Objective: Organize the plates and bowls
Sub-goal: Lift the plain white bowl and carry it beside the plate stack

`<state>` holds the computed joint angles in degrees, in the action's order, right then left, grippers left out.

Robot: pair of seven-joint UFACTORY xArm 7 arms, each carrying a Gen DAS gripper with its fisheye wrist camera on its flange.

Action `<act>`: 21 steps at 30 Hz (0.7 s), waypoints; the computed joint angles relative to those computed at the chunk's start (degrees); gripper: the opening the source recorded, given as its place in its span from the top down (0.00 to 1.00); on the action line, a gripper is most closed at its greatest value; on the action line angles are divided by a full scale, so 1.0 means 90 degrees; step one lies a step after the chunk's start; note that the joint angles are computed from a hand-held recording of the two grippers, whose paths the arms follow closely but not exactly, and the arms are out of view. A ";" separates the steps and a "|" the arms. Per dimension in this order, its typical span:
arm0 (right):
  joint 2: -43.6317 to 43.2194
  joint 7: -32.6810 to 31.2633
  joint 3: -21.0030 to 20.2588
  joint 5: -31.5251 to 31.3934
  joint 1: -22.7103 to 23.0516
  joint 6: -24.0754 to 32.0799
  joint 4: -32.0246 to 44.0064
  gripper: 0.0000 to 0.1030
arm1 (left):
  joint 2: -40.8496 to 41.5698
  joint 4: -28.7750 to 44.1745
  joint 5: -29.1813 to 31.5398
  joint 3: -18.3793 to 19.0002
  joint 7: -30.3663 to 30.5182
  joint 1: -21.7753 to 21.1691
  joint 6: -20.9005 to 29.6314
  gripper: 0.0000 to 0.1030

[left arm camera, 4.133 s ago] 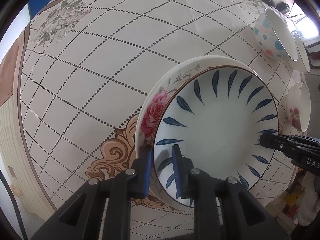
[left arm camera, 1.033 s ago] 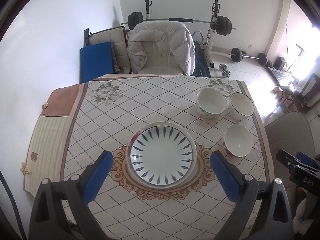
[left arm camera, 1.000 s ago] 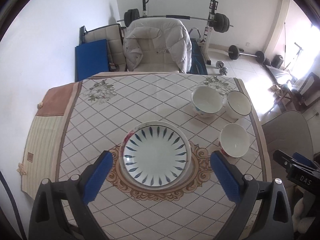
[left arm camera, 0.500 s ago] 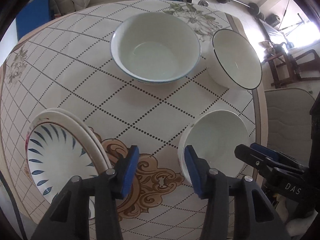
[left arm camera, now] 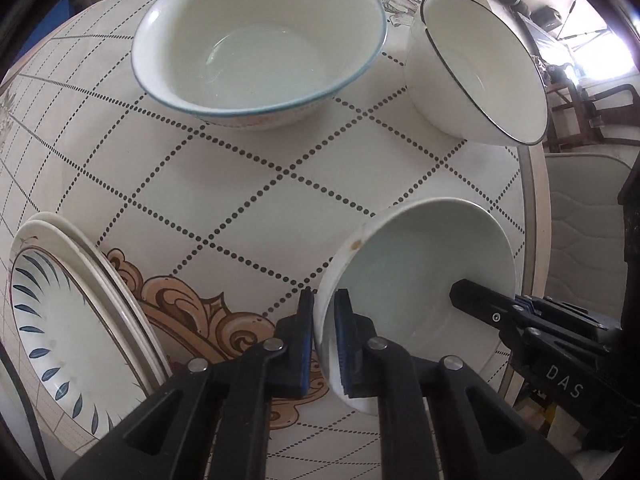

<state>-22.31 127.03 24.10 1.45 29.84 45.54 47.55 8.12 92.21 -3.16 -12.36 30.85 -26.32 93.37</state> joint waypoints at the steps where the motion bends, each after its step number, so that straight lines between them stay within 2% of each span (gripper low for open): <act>1: 0.0038 -0.0017 -0.0005 0.0001 -0.0002 -0.0071 0.0001 0.90 | -0.0033 -0.0006 -0.0008 0.0012 0.0018 0.0017 0.0000 0.92; 10: 0.0588 -0.0201 -0.0039 -0.0354 -0.0069 -0.0253 0.0599 0.90 | -0.0213 0.0087 0.0090 0.0153 0.0266 0.0269 0.0106 0.92; 21: 0.1326 -0.0888 -0.0328 -0.0285 0.0148 -0.0300 0.1211 0.90 | -0.0149 0.0153 0.0342 0.0262 0.0371 0.0490 0.0203 0.92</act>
<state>-10.37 119.03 21.14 -1.11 31.17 42.84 58.45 6.77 93.59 -0.08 -10.00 34.19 -21.91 95.20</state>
